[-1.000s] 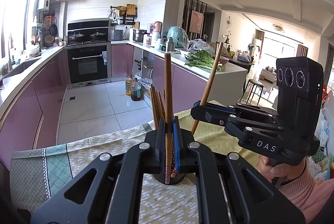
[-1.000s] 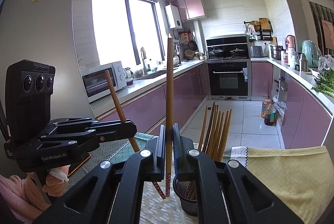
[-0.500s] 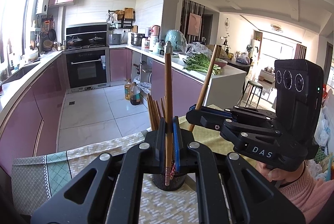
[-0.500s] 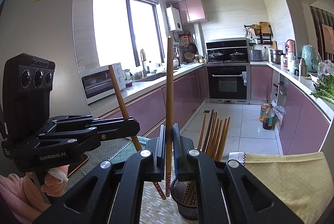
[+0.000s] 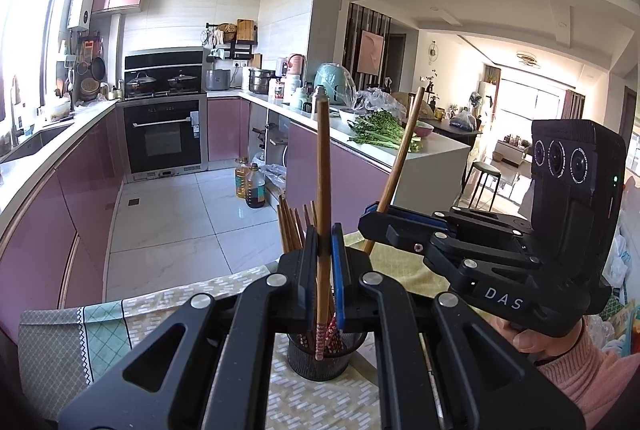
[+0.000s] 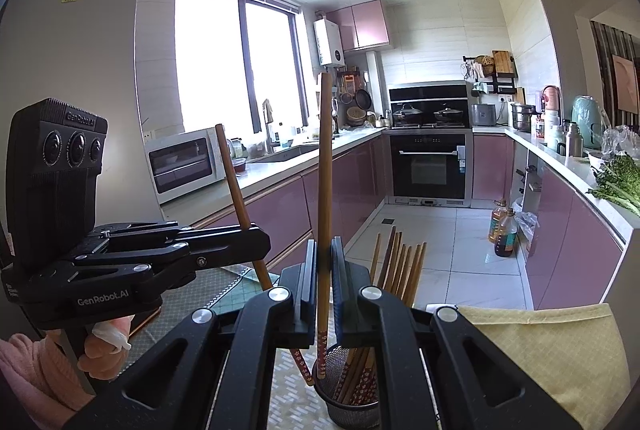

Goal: Organize utensils
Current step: 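Lower the left gripper's chopstick into the mesh holder while the right gripper lowers its own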

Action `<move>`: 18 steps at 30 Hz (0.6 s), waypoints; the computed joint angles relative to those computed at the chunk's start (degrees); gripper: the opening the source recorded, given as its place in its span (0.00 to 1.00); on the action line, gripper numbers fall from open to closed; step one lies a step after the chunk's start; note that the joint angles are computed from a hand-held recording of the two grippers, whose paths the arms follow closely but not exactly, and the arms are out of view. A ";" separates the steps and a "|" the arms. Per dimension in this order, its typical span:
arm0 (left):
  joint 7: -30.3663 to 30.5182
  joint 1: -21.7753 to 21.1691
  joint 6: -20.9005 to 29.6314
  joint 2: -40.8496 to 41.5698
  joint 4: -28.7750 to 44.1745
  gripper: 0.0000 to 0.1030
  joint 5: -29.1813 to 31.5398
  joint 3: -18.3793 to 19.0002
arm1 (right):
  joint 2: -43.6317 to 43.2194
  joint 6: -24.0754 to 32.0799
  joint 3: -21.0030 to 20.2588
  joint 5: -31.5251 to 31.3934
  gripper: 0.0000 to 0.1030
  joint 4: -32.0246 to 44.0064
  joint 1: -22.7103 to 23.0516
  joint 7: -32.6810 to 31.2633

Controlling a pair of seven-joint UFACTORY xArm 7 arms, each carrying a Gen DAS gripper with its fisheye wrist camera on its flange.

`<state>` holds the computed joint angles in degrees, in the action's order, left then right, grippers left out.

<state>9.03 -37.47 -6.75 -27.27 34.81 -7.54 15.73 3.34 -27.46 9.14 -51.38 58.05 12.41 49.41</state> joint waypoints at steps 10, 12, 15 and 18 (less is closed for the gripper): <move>0.72 -4.83 -0.75 0.24 0.34 0.07 0.04 4.85 | 0.38 1.64 0.63 3.58 0.05 -0.19 0.47 -3.26; 0.72 -5.36 -0.63 0.84 0.88 0.07 -0.10 5.38 | 0.54 2.37 0.89 3.65 0.05 0.21 0.47 -3.07; 0.91 -5.74 -0.41 1.02 0.93 0.07 -0.33 5.82 | 0.72 2.88 1.15 3.90 0.05 0.20 0.29 -3.03; 0.86 -5.31 -0.04 1.77 1.54 0.07 -0.85 5.20 | 0.96 3.25 1.45 3.53 0.05 0.29 -0.09 -2.47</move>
<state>9.89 -42.78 -6.79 -25.50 36.35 -8.39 20.93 4.30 -24.21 10.58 -47.85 58.34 12.32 46.94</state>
